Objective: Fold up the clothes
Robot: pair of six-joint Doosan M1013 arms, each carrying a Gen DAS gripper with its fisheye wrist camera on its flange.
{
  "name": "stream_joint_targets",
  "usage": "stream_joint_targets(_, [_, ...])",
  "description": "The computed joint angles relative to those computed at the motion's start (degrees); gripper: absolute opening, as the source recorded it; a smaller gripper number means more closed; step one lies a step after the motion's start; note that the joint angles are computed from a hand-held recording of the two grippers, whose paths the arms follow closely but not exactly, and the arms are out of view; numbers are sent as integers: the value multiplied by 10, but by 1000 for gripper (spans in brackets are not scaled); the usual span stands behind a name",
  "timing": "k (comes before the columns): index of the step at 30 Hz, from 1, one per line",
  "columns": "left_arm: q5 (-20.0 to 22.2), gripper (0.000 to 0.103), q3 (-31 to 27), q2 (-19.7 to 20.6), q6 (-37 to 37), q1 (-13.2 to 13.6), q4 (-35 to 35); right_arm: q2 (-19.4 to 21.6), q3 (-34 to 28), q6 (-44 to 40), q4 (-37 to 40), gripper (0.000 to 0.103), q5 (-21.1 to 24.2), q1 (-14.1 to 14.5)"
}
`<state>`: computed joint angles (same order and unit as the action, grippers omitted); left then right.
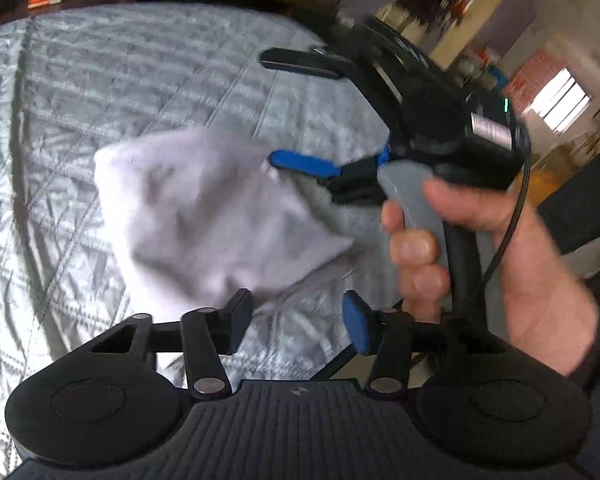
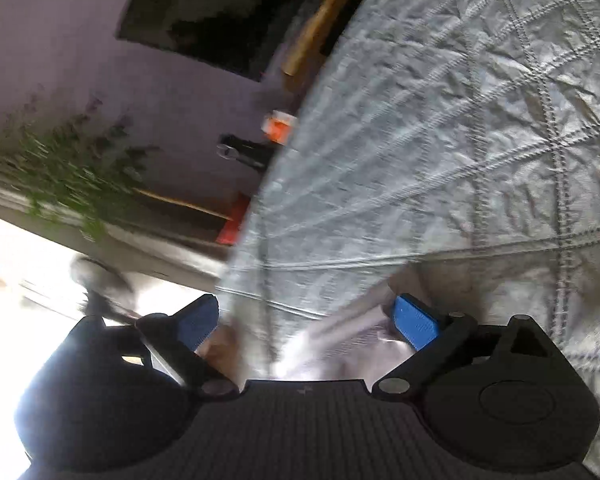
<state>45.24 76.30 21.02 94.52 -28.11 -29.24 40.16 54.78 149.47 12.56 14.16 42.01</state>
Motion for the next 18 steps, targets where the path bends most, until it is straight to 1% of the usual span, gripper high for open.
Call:
stream_joint_targets(1, [-13,60,5,-4,15,5,-23,-7,9,-14,6,97,-8,1])
stream_joint_targets(2, [-26,61,11,-8,28,9,-48,-13,13,-28,9,98,-2,2])
stream_joint_targets(4, [-53,63,20,-12,39,20,-96,-22,17,-76,48,98,26,1])
stream_joint_targets(5, [-68,65,24,-13,28,23,-104,-26,21,-102,76,99,42,0])
stream_joint_targets(6, [-84,67,27,-16,-2,25,-92,-30,25,-123,99,99,59,-1])
stream_joint_targets(7, [-97,70,26,-15,-40,27,-69,-30,23,-135,115,99,87,-3])
stream_joint_targets(8, [-99,69,20,-9,-99,29,-23,-25,14,-137,122,99,124,-7])
stream_joint_targets(9, [-90,67,10,-2,-168,28,34,-20,5,-143,124,96,152,-9])
stream_joint_targets(10, [-78,65,1,5,-222,28,76,-20,4,-144,115,97,160,-8])
stream_joint_targets(12, [-52,63,-13,17,-293,27,127,-23,7,-132,84,97,157,-6])
stream_joint_targets(13, [-43,60,-19,23,-313,28,141,-25,8,-126,68,98,156,-5])
stream_joint_targets(14, [-48,60,-20,25,-310,28,143,-27,10,-121,52,101,155,-4])
stream_joint_targets(16, [-77,61,-8,16,-285,25,140,-32,18,-86,20,102,150,-4])
stream_joint_targets(17, [-91,63,-2,11,-272,23,137,-31,16,-70,-4,102,159,-3])
stream_joint_targets(18, [-102,63,2,7,-261,20,140,-28,8,-59,-30,99,178,-2])
